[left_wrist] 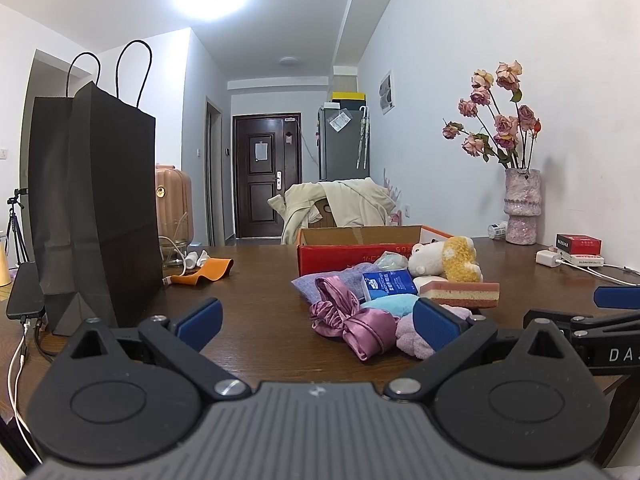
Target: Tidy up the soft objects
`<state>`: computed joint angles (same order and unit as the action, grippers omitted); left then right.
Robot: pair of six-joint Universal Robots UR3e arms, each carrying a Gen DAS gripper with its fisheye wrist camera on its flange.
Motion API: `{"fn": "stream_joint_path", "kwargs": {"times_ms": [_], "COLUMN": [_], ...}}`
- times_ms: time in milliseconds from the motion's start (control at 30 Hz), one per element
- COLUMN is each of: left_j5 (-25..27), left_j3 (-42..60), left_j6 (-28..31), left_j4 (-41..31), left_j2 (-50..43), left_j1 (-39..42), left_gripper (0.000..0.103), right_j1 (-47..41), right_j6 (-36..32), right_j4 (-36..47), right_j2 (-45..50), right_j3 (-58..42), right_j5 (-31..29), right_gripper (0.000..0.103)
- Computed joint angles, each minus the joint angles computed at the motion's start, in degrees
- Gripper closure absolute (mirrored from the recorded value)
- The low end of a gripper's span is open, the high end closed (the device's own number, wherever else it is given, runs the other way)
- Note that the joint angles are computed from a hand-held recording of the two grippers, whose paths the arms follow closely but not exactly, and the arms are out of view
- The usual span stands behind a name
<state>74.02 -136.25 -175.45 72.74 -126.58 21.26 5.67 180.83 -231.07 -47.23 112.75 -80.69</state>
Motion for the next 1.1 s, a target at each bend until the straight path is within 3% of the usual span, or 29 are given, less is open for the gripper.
{"fn": "stream_joint_path", "kwargs": {"times_ms": [700,967,1100], "left_j5": [0.6,0.2,4.6], "left_j3": [0.2,2.5,7.9], "left_j6": [0.0,0.2,-0.4], "left_j4": [-0.8,-4.6,-8.2], "left_j2": [-0.2,-0.4,-1.3], "left_j1": [-0.4,-0.6,-3.3], "left_gripper": [0.000,0.000,0.000], "right_j1": [0.0,-0.4,-0.7], "right_j6": [0.5,1.3,1.7], "right_j4": [-0.1,0.6,1.9], "right_j2": [0.3,1.8,3.4], "right_j3": [0.1,-1.8,-4.5], "right_j5": [-0.3,-0.7,-1.2], "right_gripper": [0.000,0.000,0.000]}}
